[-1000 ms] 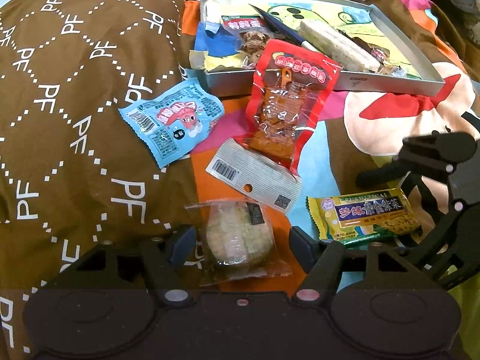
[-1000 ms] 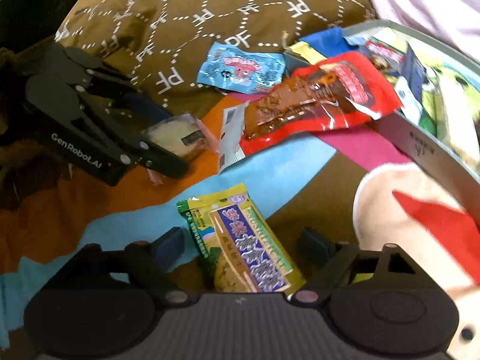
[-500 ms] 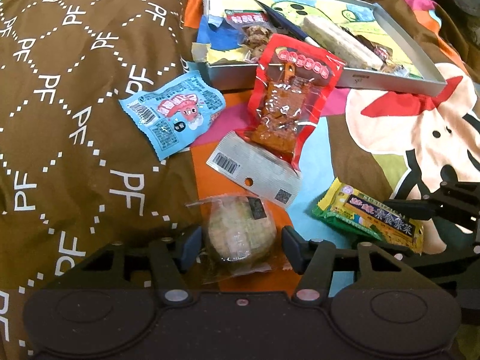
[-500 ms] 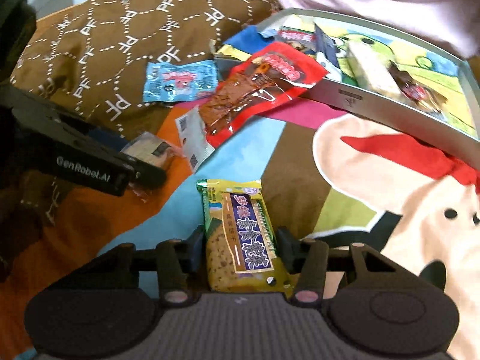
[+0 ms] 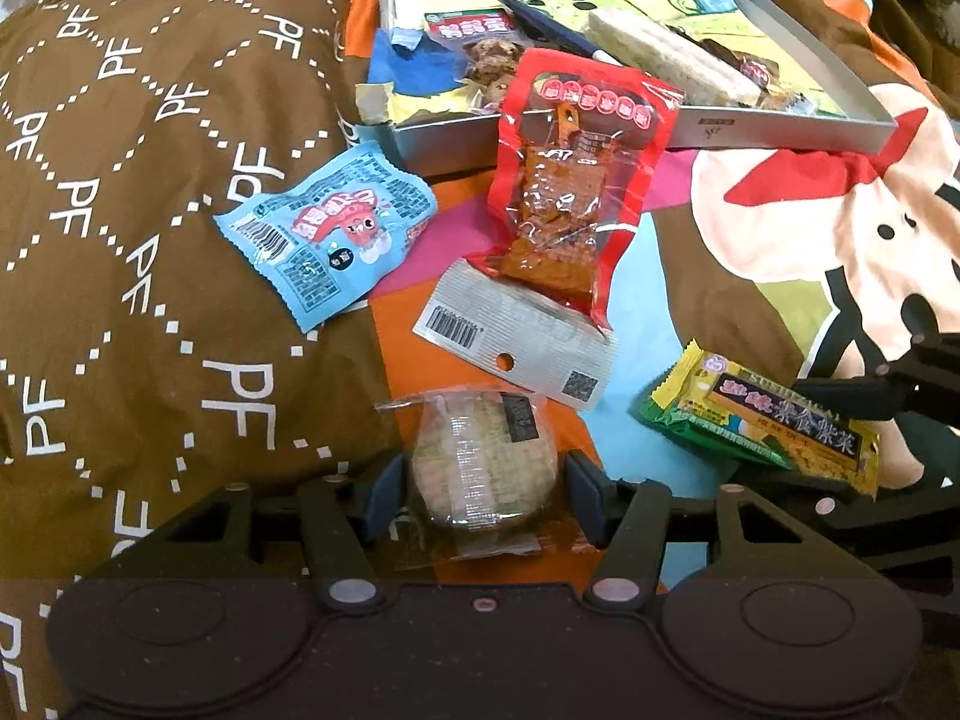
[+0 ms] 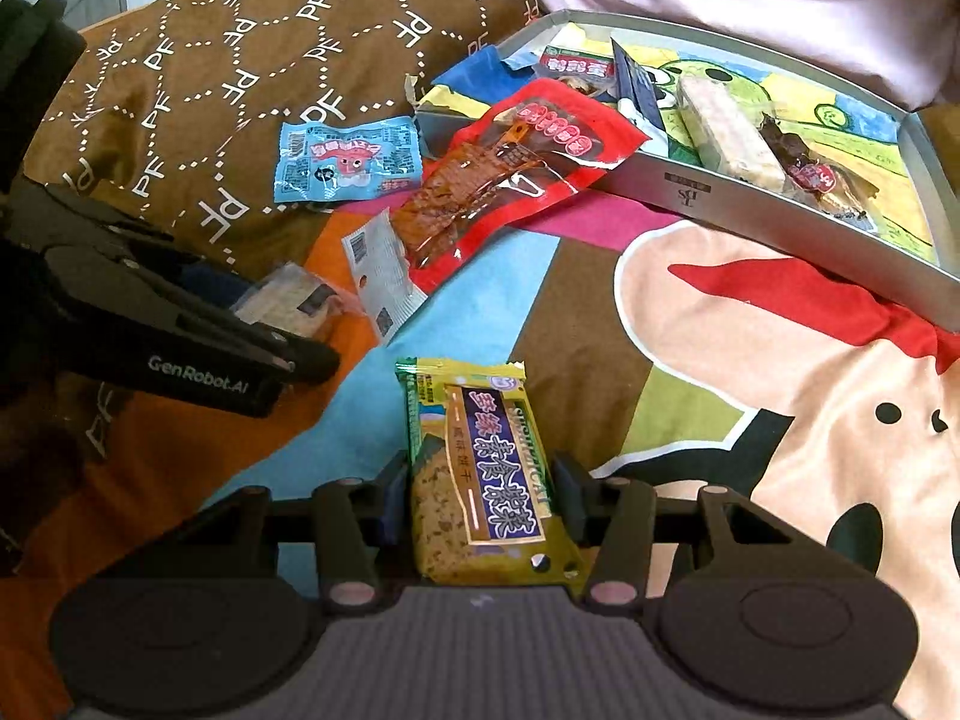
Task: Organize snacks
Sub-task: 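Grasp and lift the biscuit bar with the right tool while the left tool grasps the round pastry, then carry the biscuit bar toward the tray with the right tool while the left tool carries the pastry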
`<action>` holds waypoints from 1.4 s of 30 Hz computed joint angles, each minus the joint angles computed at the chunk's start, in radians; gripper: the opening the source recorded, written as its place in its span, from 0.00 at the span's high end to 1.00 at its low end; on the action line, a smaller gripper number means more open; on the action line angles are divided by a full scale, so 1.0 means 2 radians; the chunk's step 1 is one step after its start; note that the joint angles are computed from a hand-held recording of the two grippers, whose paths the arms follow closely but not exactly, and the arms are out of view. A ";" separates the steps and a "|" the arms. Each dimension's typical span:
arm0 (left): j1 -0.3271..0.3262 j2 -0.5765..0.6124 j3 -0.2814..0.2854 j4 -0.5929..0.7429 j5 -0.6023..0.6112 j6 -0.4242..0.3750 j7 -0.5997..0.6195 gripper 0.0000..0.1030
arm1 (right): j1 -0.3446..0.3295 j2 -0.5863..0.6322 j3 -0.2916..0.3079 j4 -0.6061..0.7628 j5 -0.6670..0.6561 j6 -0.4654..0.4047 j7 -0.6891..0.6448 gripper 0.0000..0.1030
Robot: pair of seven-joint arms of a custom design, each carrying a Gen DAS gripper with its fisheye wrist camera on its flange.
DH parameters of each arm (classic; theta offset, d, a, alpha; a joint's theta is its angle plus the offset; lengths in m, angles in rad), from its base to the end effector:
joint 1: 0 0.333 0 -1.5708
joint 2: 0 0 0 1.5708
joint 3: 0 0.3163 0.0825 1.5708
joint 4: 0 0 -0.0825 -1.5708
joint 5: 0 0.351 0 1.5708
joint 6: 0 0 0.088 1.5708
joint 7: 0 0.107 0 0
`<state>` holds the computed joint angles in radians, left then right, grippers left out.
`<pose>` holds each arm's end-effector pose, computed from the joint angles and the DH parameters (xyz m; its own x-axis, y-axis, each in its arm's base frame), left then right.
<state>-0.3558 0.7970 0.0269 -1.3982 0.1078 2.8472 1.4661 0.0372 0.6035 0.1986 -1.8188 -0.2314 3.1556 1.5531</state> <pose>0.7075 -0.2538 0.3249 -0.3112 -0.9494 -0.0431 -0.7457 0.2721 -0.6082 0.6581 0.1566 0.3234 0.3764 -0.9248 0.0548 -0.6650 -0.3109 -0.6791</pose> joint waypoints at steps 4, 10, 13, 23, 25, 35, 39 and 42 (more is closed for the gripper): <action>0.000 0.000 0.002 0.000 0.002 0.001 -0.002 0.47 | 0.005 0.000 -0.005 0.001 0.000 0.000 0.002 0.47; -0.008 -0.006 0.011 -0.009 0.011 0.003 -0.009 0.50 | 0.016 -0.001 -0.018 0.000 -0.005 0.004 0.008 0.47; 0.003 -0.013 -0.006 -0.014 0.003 -0.006 -0.001 0.51 | 0.020 0.000 -0.023 0.000 -0.008 0.008 0.011 0.46; 0.014 -0.025 -0.032 -0.036 -0.023 0.002 0.043 0.51 | 0.025 -0.001 -0.034 -0.010 -0.019 0.028 0.021 0.49; 0.015 -0.025 -0.032 -0.035 -0.028 0.000 0.044 0.51 | 0.051 -0.006 -0.064 -0.020 -0.026 0.042 0.031 0.50; 0.004 -0.033 -0.022 -0.049 -0.024 0.013 0.042 0.51 | 0.264 -0.003 -0.299 -0.069 -0.008 0.125 0.042 0.57; 0.001 -0.035 -0.020 -0.055 -0.022 0.019 0.043 0.51 | 0.335 0.016 -0.366 -0.084 0.041 0.154 0.001 0.64; 0.000 -0.035 -0.018 -0.055 -0.021 0.019 0.042 0.51 | 0.350 0.021 -0.377 -0.087 0.062 0.157 -0.025 0.64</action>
